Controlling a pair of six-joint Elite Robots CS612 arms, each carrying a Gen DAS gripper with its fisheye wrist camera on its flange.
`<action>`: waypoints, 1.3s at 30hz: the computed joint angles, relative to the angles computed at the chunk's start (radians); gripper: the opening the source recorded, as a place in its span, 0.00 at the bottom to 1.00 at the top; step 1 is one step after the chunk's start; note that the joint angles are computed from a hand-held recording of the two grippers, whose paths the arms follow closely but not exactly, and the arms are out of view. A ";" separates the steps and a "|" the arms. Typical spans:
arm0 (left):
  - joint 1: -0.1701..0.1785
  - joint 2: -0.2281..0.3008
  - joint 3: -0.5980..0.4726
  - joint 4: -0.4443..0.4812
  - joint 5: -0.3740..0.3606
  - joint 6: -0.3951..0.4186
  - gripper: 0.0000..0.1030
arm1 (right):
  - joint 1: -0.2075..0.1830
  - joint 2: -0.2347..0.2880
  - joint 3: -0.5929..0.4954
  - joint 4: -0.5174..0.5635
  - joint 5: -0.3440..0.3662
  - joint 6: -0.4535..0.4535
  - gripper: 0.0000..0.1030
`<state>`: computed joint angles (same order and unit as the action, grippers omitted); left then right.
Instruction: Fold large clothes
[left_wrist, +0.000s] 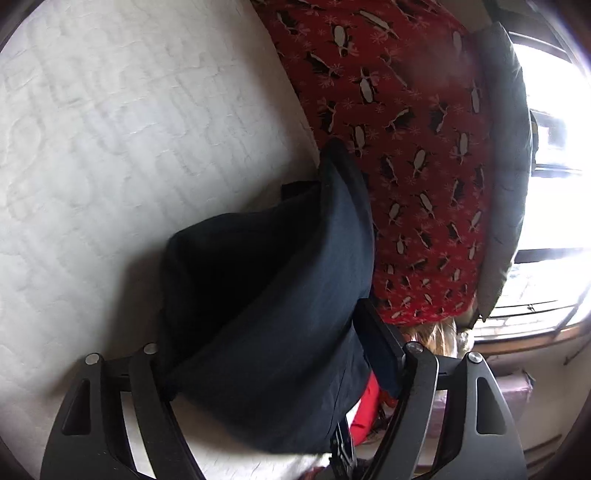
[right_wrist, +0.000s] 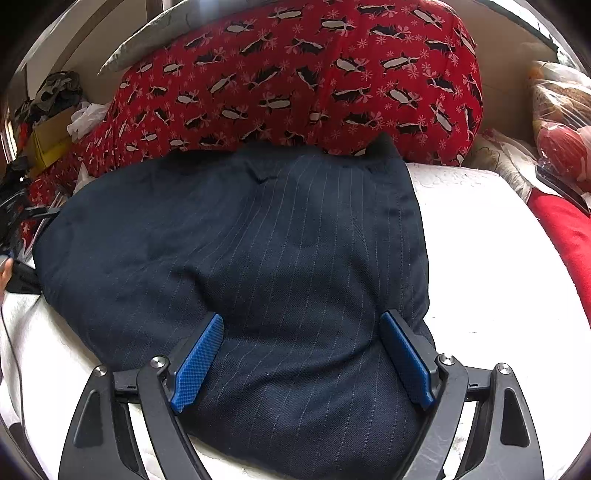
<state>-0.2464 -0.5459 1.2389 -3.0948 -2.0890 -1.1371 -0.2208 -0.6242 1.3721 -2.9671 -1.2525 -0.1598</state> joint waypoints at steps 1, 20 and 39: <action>-0.003 -0.001 -0.002 -0.009 0.002 0.016 0.48 | 0.000 0.000 0.000 -0.001 0.001 0.001 0.86; -0.165 -0.108 -0.049 0.134 0.066 0.438 0.17 | -0.035 -0.051 0.054 0.002 -0.060 0.123 0.84; -0.179 -0.077 -0.048 0.347 -0.259 0.541 0.37 | -0.090 -0.070 0.094 -0.014 0.048 0.236 0.83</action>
